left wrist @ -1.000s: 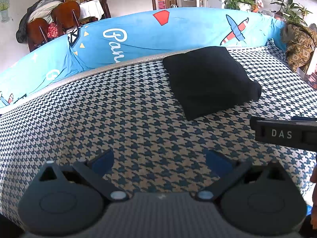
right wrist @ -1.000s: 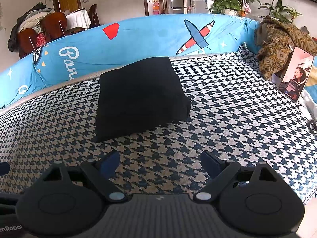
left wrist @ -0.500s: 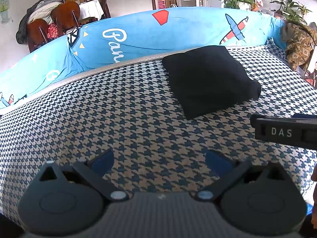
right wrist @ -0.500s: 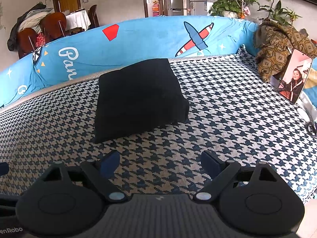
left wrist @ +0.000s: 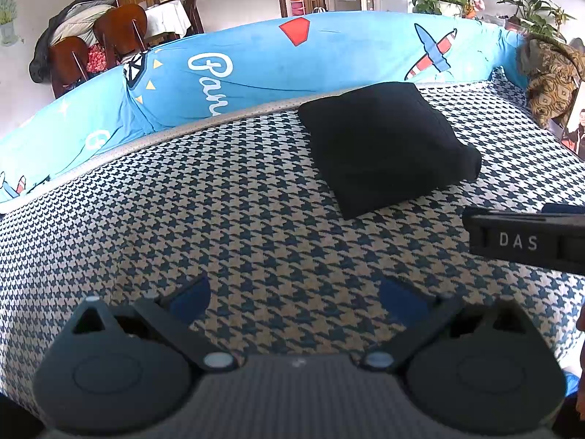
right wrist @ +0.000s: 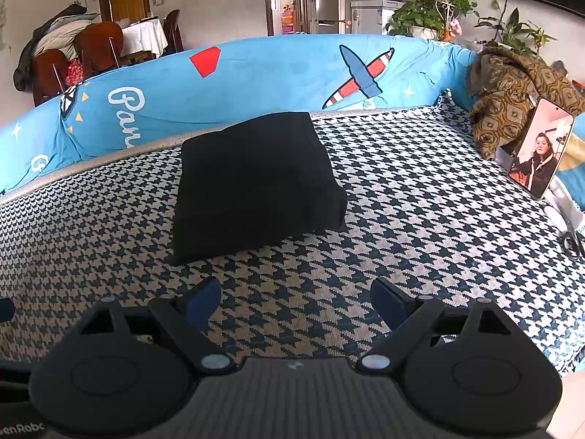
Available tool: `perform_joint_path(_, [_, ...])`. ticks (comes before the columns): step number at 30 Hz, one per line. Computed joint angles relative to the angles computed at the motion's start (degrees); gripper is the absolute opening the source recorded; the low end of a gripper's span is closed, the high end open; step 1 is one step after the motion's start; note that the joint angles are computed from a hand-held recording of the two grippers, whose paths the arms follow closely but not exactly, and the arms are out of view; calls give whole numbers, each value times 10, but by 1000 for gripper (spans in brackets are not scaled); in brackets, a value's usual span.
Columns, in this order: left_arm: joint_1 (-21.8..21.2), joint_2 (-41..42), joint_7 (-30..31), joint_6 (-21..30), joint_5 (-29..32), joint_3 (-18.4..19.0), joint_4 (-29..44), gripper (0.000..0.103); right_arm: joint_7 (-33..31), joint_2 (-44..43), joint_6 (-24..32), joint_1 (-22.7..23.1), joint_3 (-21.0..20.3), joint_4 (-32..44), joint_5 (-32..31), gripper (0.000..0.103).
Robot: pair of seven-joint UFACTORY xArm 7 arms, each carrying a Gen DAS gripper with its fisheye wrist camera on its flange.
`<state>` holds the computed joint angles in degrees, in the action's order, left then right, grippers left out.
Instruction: Fold clothes
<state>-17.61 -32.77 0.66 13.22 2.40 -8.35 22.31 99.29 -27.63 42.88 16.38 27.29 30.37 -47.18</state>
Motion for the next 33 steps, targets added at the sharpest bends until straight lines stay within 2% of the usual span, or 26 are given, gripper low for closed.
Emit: perform_joint_path(33, [1,2,-6,2,7,-3,0,103,-1,8,19,10,-3,8,-6,90])
